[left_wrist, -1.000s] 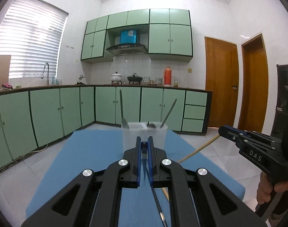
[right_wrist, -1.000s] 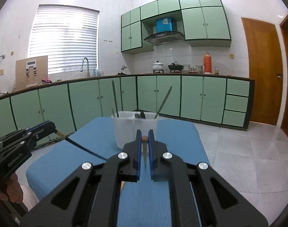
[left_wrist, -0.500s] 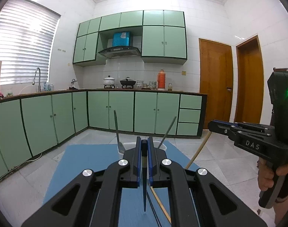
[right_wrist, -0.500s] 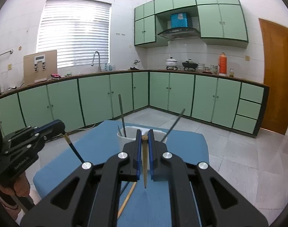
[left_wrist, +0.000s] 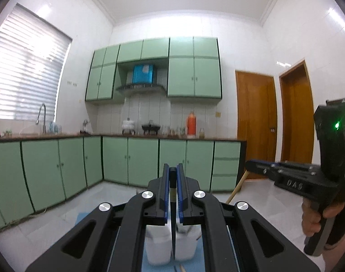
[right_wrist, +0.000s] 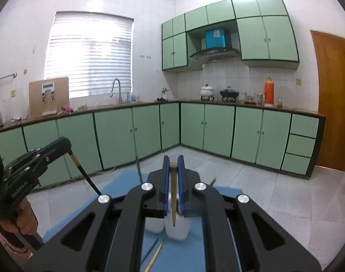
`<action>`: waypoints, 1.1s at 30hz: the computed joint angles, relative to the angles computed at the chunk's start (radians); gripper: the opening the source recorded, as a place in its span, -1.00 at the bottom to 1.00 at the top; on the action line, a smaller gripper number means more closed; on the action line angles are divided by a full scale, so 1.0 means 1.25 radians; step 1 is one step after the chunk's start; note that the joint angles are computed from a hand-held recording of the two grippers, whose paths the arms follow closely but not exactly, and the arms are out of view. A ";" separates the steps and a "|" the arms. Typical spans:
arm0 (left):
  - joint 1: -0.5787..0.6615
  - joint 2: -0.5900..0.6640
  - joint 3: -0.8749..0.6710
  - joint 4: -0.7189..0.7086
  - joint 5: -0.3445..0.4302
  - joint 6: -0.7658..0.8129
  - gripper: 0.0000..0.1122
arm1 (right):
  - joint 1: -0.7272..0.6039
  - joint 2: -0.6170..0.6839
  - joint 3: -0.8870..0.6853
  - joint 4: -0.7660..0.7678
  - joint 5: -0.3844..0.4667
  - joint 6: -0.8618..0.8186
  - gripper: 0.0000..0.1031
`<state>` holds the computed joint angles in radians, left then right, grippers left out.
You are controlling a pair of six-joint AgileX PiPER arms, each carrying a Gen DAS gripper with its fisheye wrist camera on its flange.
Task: Organize utensils
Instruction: 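Lift both chopsticks and lower them upright into the holder cups, then open both tools to release the chopsticks in the holder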
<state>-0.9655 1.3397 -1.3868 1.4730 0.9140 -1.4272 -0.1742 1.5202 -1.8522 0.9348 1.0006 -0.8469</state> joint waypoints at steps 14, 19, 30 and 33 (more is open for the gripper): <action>0.231 0.212 -0.192 -0.032 -0.163 0.020 -0.89 | 0.151 0.223 -0.211 -0.232 -0.089 0.167 -0.88; 0.294 0.257 -0.203 -0.104 -0.211 0.044 -0.89 | 0.166 0.254 -0.196 -0.239 -0.104 0.179 -0.88; 0.347 0.330 -0.250 -0.255 -0.234 0.162 -0.89 | 0.189 0.276 -0.134 -0.262 -0.138 0.199 -0.88; 0.354 0.338 -0.253 -0.293 -0.230 0.189 -0.88 | 0.192 0.278 -0.131 -0.284 -0.140 0.209 -0.87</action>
